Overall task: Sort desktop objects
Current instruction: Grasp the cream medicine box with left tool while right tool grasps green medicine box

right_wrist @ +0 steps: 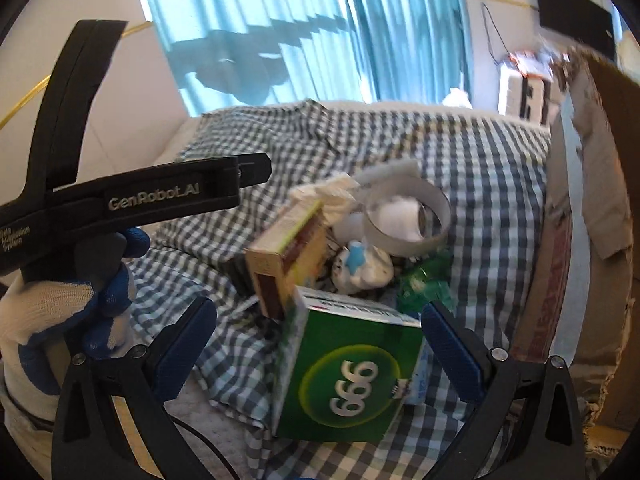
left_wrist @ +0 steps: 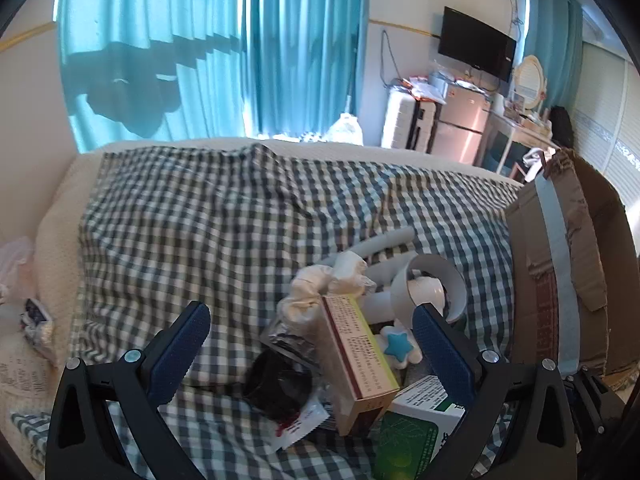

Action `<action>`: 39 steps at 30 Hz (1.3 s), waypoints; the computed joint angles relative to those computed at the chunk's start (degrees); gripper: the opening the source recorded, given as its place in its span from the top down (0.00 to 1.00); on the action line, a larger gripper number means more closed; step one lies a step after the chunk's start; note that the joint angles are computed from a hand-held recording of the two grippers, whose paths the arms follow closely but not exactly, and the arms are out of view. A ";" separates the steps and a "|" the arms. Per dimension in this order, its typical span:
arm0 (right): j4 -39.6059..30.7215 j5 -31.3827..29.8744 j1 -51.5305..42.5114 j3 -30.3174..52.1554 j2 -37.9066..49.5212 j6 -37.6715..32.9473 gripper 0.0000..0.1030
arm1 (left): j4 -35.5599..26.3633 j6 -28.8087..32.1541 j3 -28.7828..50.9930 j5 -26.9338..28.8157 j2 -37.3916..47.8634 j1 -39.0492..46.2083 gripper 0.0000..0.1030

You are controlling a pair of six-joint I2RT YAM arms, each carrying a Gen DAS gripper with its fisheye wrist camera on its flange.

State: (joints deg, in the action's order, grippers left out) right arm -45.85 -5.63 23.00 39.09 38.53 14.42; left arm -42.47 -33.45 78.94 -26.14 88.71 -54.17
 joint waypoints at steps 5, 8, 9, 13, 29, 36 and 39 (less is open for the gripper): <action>-0.98 -6.84 -8.13 -0.88 2.26 -0.69 0.00 | 0.11 -0.57 0.57 3.30 3.48 1.00 0.00; -0.71 -12.21 -12.50 -1.29 5.02 -2.82 0.00 | 0.51 -0.55 0.91 4.53 5.24 0.94 0.00; -0.47 -12.24 -12.81 -1.66 5.90 -2.98 0.00 | 0.78 -0.21 1.12 4.83 6.06 0.95 0.00; 1.68 -15.00 -14.44 -3.80 9.05 -3.81 0.00 | -0.01 -0.17 2.39 4.95 9.72 0.75 0.00; 6.28 -14.09 -12.44 -6.54 14.44 -5.26 0.02 | -1.26 -3.10 1.75 8.23 16.79 4.21 0.13; 6.75 -13.95 -10.54 -6.58 14.56 -4.97 0.18 | -1.12 -2.92 0.26 6.07 14.18 2.38 0.66; 6.59 -13.48 -8.08 -6.49 13.28 -4.70 0.27 | 0.05 -3.13 -1.99 6.90 11.42 2.42 0.67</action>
